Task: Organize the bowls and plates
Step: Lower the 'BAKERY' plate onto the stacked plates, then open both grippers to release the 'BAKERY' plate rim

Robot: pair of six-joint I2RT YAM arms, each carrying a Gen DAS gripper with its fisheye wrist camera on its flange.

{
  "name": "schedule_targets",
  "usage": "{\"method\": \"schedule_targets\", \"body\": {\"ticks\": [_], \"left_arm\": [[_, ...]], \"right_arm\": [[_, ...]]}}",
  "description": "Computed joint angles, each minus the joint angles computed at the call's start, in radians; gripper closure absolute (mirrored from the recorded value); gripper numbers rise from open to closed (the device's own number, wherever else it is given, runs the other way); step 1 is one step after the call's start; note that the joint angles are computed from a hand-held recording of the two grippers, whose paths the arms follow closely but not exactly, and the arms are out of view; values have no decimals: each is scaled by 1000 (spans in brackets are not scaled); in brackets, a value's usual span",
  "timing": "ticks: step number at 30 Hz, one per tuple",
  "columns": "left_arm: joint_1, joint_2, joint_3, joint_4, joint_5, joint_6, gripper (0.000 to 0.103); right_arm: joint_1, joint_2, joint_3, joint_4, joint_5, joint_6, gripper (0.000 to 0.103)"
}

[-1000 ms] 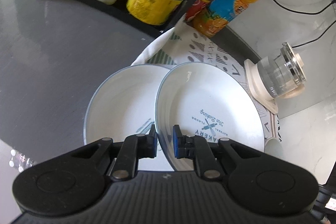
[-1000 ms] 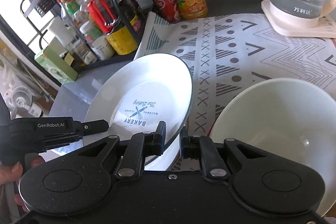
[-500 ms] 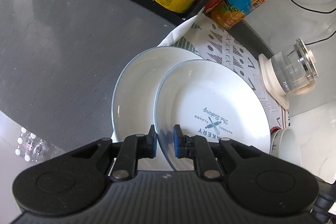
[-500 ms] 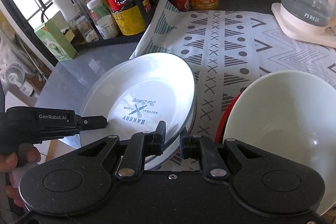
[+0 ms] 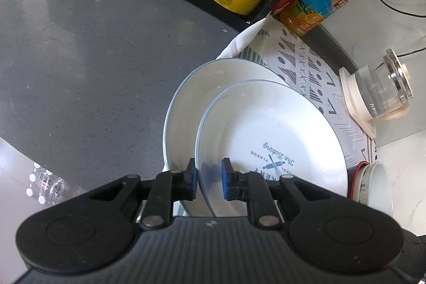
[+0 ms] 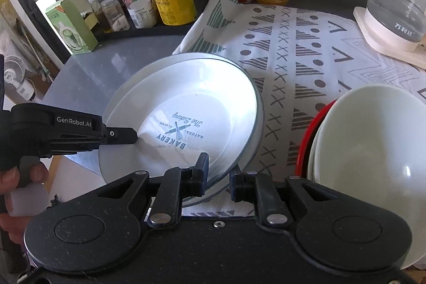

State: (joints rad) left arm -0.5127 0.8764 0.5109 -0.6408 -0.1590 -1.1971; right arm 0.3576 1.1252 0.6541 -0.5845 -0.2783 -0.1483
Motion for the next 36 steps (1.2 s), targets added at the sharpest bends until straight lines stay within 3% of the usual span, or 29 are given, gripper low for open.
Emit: {"method": "schedule_targets", "body": {"ticks": [11, 16, 28, 36], "left_arm": [[-14, 96, 14, 50, 3, 43, 87], [4, 98, 6, 68, 10, 54, 87], [-39, 130, 34, 37, -63, 33, 88], [-39, 152, 63, 1, -107, 58, 90]], "right_arm": [[31, 4, -10, -1, 68, 46, 84], [65, 19, -15, 8, 94, 57, 77], [70, 28, -20, 20, 83, 73, 69], [20, -35, -22, 4, -8, 51, 69]]}}
